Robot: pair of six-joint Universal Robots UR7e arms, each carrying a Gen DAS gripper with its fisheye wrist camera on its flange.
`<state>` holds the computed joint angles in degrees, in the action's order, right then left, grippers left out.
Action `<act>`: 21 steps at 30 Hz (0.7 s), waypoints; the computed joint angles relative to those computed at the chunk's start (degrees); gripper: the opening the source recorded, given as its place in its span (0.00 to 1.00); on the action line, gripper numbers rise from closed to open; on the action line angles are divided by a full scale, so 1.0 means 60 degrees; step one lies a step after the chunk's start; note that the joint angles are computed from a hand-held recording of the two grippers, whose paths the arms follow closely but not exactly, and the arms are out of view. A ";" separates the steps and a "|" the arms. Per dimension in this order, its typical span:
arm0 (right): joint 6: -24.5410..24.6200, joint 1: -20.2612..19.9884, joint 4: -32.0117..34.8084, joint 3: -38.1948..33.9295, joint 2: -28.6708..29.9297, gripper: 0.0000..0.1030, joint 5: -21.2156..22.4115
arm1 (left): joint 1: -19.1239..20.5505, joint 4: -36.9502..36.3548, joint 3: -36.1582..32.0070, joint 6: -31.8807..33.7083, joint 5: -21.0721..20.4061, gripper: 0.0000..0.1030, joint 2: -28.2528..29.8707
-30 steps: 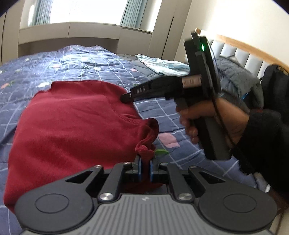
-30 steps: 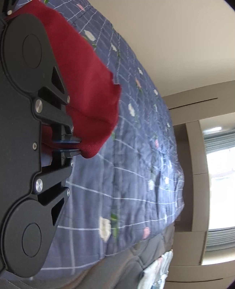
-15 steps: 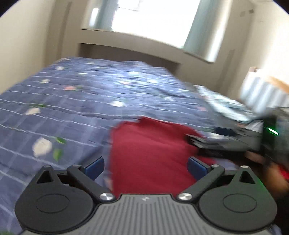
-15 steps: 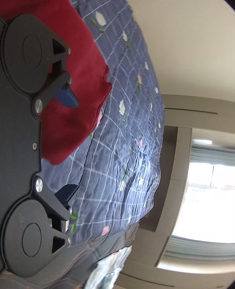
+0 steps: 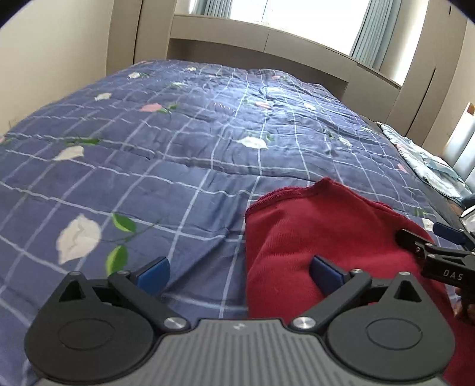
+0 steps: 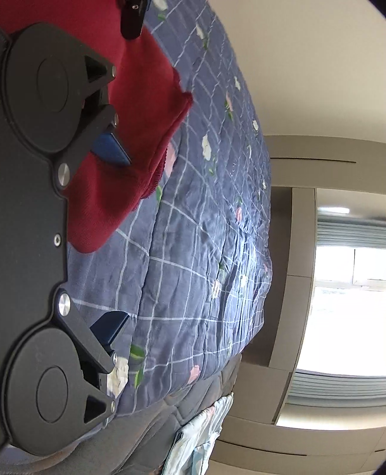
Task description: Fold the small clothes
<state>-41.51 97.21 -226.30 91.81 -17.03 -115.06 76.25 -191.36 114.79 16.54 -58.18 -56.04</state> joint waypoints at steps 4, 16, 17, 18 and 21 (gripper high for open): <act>-0.0288 0.0445 -0.1118 0.1516 -0.0454 0.97 -0.0295 | -0.0231 -0.0214 0.1124 0.0560 -0.0539 0.99 -0.0914; 0.1669 0.0872 -0.3407 0.3937 0.0012 0.99 -0.1593 | -0.0139 0.0535 0.3002 -0.0196 -0.0785 0.99 -0.2311; 0.1695 0.0893 -0.3490 0.3946 0.0061 0.99 -0.1655 | -0.0111 0.0612 0.3049 -0.0292 -0.0810 0.99 -0.2403; 0.1698 0.0990 -0.3571 0.3900 0.0124 0.99 -0.1822 | -0.0115 0.0683 0.3099 -0.0377 -0.0815 0.99 -0.2505; 0.1960 0.1268 -0.3692 0.3902 0.0169 0.99 -0.2131 | -0.0276 0.0876 0.3259 -0.0618 -0.0592 0.99 -0.2779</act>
